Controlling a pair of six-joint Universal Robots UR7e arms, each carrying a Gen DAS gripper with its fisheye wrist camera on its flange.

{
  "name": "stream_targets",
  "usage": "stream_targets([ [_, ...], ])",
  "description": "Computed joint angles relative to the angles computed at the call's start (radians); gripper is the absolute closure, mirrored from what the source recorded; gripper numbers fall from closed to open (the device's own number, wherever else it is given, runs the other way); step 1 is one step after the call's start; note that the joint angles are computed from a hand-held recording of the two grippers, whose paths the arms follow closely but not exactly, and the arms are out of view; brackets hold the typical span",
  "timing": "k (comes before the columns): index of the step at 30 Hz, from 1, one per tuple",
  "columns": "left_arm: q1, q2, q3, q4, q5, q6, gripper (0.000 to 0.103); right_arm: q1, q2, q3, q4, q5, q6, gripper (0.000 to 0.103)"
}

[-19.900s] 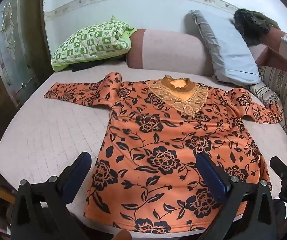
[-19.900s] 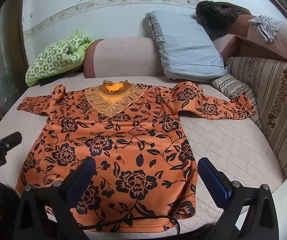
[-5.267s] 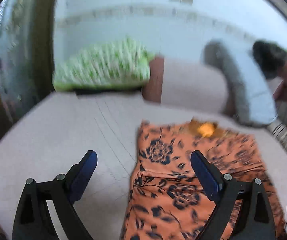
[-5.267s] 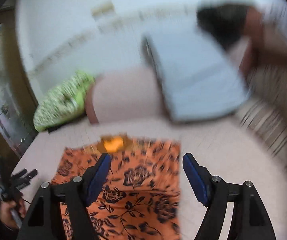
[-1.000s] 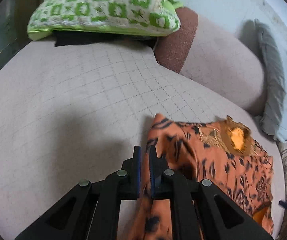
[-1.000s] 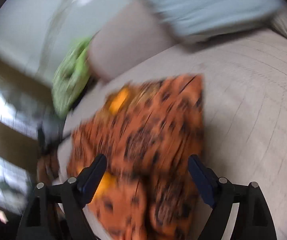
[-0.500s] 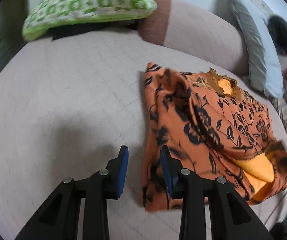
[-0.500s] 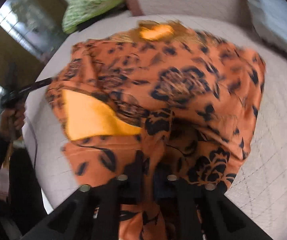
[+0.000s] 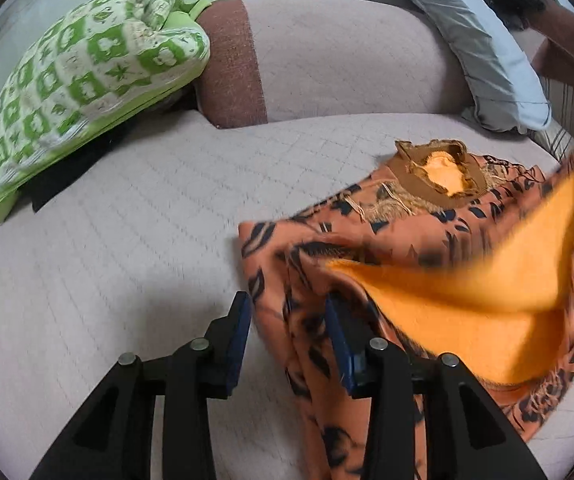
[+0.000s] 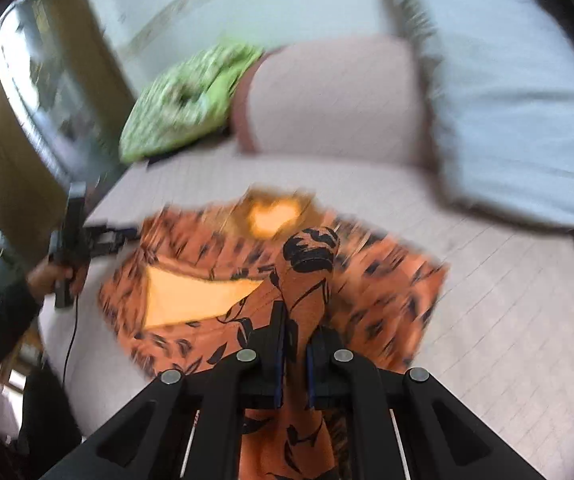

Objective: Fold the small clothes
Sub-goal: 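Fold the hem up toward the collar with both tools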

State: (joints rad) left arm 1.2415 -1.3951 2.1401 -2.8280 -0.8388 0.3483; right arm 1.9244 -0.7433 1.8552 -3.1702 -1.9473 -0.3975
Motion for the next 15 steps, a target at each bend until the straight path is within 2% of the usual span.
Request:
stream_targets([
  [3, 0.019, 0.043, -0.037, 0.008, -0.009, 0.006, 0.063, -0.019, 0.031, -0.050, -0.105, -0.012, 0.002, 0.095],
  [5, 0.028, 0.059, -0.053, 0.014, -0.028, 0.008, 0.063, -0.063, 0.065, -0.107, -0.062, -0.011, 0.065, 0.095],
  [7, 0.031, 0.067, -0.062, 0.025, -0.040, 0.023, 0.063, -0.092, 0.128, -0.165, -0.031, -0.102, 0.095, 0.092],
  [8, 0.029, 0.070, -0.064, 0.032, -0.040, 0.046, 0.063, -0.108, 0.150, -0.177, -0.022, -0.113, 0.099, 0.092],
  [9, 0.026, 0.067, -0.060, 0.036, -0.041, 0.059, 0.063, -0.129, 0.158, -0.180, 0.005, -0.091, 0.122, 0.092],
  [14, 0.021, 0.102, -0.097, 0.096, -0.027, 0.080, 0.064, -0.158, 0.160, -0.158, -0.033, -0.023, 0.130, 0.091],
  [15, 0.020, 0.108, -0.105, 0.105, -0.021, 0.067, 0.070, -0.156, 0.158, -0.163, -0.016, -0.027, 0.128, 0.091],
])
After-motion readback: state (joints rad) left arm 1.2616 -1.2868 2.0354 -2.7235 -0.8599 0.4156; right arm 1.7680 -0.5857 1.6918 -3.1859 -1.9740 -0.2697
